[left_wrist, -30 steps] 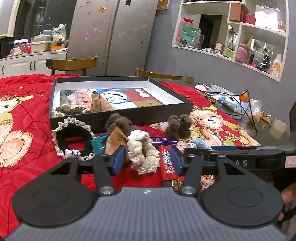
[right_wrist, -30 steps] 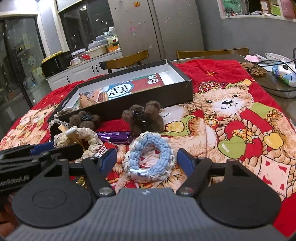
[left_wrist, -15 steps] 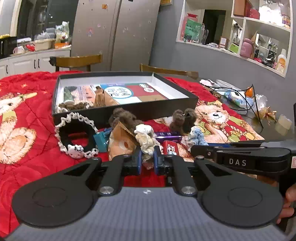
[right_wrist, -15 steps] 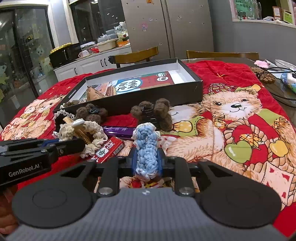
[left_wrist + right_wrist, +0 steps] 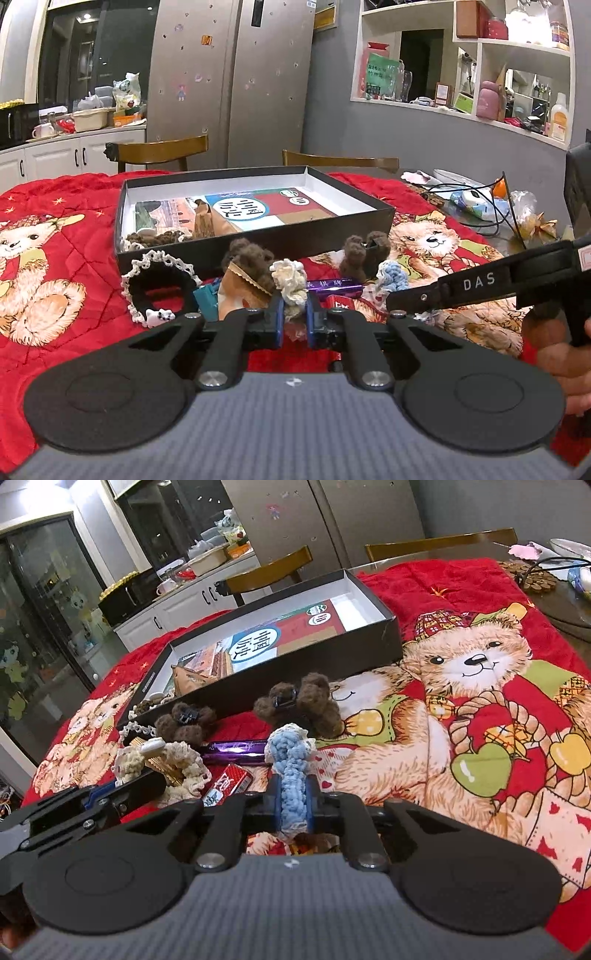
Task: Organize objects
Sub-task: 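Lift cream scrunchie with left tool while right tool lifts blue scrunchie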
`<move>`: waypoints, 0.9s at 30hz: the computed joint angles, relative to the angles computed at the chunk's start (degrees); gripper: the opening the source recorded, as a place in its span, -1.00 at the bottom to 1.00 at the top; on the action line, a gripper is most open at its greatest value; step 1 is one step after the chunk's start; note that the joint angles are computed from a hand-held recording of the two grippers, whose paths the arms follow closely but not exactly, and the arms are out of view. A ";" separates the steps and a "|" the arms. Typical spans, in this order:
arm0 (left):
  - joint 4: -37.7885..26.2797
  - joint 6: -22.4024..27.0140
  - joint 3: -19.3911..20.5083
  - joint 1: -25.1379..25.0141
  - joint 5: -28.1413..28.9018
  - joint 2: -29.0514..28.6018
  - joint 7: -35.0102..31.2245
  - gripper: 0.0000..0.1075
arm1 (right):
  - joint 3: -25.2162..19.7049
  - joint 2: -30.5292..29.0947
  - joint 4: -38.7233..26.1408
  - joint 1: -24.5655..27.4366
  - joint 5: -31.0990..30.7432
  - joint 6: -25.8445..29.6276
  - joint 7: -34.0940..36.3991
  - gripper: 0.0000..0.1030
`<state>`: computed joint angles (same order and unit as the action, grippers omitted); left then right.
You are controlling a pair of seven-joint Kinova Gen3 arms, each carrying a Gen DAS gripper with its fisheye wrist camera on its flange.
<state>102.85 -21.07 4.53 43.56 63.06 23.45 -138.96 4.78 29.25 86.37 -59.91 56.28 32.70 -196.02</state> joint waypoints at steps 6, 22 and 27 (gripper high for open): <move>0.61 -1.41 0.72 -0.30 -2.72 0.01 2.90 -0.75 | 2.07 -0.95 2.47 -1.65 7.63 -2.23 -6.48 -0.73; -1.84 -2.10 1.96 -0.91 9.15 0.80 -7.25 -0.74 | -2.62 -0.22 1.02 1.53 8.21 -2.38 -2.77 -0.73; -2.25 -3.13 4.59 -2.78 10.63 1.10 -9.49 -0.74 | -1.83 -0.19 0.96 0.49 7.16 -3.59 -0.89 -0.73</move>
